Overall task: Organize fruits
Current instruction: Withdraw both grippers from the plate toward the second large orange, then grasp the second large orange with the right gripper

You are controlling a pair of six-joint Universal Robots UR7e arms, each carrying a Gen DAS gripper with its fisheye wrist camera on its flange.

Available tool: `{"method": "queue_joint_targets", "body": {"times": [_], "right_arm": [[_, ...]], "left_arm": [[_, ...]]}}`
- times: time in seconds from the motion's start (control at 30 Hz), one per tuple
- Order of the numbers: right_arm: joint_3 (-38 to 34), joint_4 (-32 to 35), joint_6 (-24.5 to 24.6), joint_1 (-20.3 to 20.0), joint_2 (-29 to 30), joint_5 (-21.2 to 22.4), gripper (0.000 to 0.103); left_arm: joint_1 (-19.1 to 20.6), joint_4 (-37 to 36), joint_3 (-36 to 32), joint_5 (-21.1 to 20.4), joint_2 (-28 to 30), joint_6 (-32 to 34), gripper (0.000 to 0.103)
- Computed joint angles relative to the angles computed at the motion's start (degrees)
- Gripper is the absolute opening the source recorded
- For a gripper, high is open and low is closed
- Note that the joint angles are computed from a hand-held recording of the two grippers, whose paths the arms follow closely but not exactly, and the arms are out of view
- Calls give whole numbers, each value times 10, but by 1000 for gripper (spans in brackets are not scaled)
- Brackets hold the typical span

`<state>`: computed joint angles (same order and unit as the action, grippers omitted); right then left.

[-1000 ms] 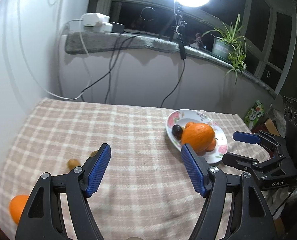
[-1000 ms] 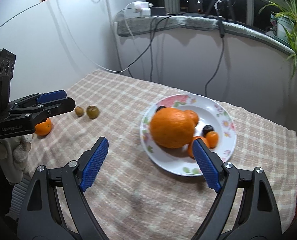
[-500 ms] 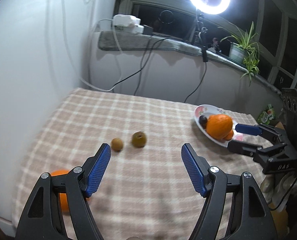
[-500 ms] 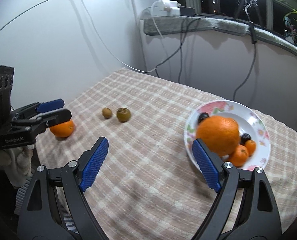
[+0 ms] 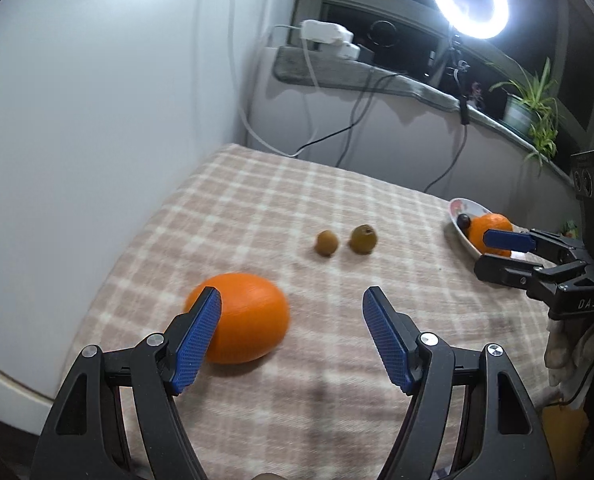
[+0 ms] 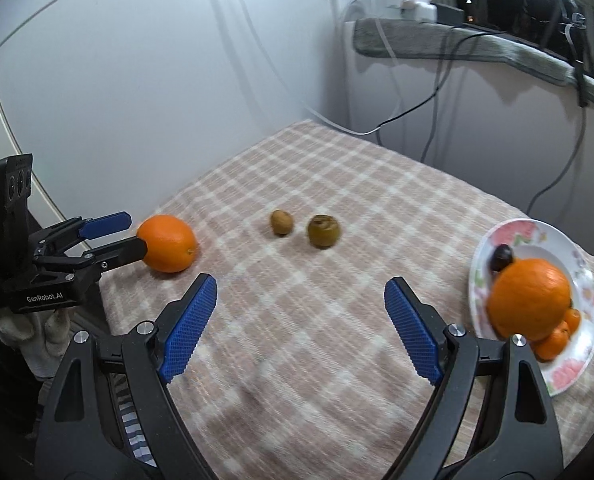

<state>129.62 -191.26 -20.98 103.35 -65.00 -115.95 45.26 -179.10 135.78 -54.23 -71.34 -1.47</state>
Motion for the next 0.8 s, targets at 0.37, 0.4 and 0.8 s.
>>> {"method": "queue_joint_targets", "body": {"times": [0.37,0.4,0.8], "right_arm": [[-51,62,23,-2,47,68,88],[-56,67,24,-2,53,73,88],[-128,144,21,8,120,114,88]], "left_arm": [[29,4,18,-3,-22,-15,73],[32,5,18,-3,-23,-16,73],[62,15,12,-31,-15,-18,74]]}}
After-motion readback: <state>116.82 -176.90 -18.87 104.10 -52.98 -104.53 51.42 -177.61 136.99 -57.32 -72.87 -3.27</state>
